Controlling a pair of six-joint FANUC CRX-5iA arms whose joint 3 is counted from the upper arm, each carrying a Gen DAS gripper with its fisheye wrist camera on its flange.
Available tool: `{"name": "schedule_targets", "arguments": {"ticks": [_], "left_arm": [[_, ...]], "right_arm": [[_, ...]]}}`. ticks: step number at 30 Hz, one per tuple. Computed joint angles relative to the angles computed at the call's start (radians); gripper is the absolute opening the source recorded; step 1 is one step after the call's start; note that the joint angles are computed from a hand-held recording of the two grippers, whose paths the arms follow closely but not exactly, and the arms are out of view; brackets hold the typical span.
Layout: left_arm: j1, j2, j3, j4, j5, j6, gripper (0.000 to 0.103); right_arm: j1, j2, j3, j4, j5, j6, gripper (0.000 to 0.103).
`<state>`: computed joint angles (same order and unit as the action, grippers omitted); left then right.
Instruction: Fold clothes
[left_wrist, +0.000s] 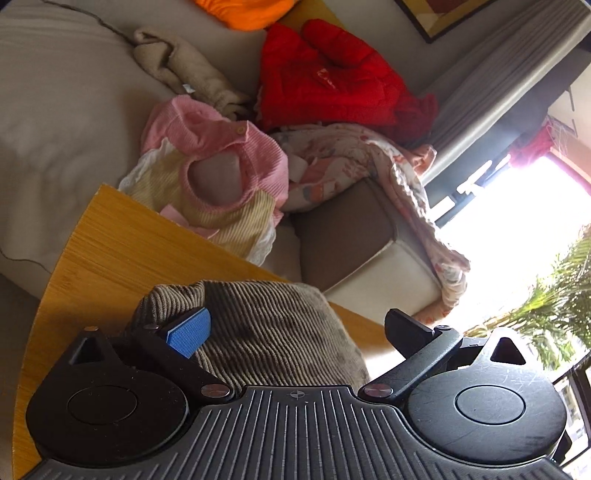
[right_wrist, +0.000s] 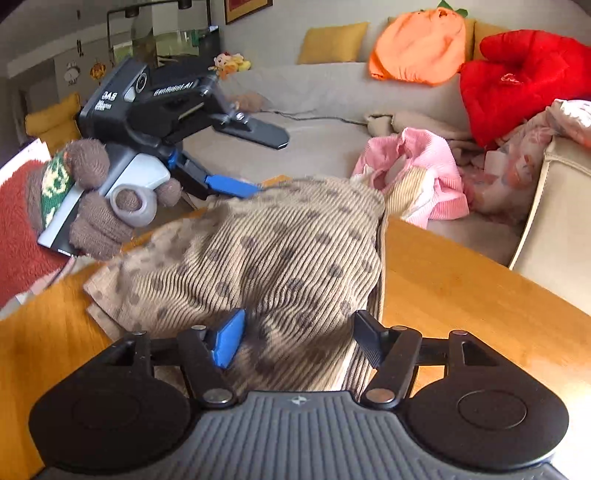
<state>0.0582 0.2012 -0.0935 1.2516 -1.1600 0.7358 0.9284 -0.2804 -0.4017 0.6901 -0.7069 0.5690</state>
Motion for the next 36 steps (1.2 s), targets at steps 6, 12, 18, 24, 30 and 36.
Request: {"name": "schedule_targets", "arguments": {"ticks": [6, 12, 18, 24, 30, 36], "left_arm": [[0.005, 0.016, -0.023, 0.099, -0.040, 0.005, 0.103], [-0.007, 0.045, -0.024, 0.074, -0.026, 0.058, 0.103], [0.001, -0.022, -0.072, 0.069, 0.017, -0.013, 0.103], [0.046, -0.321, -0.304, 0.021, 0.127, -0.159, 0.103], [0.025, -0.713, -0.523, -0.274, 0.391, 0.029, 0.103], [-0.006, -0.956, -0.606, -0.602, 0.444, 0.309, 0.103]], "right_arm": [[-0.130, 0.070, 0.044, 0.164, 0.072, -0.194, 0.087], [-0.203, 0.309, 0.262, 0.075, -0.056, -0.027, 0.096], [-0.187, 0.261, 0.179, 0.204, -0.046, -0.123, 0.101], [-0.070, 0.024, -0.066, 0.347, -0.028, -0.322, 0.103], [0.149, -0.124, -0.205, 0.410, -0.188, -0.561, 0.103], [0.409, -0.170, -0.263, 0.413, -0.438, -0.761, 0.103]]}}
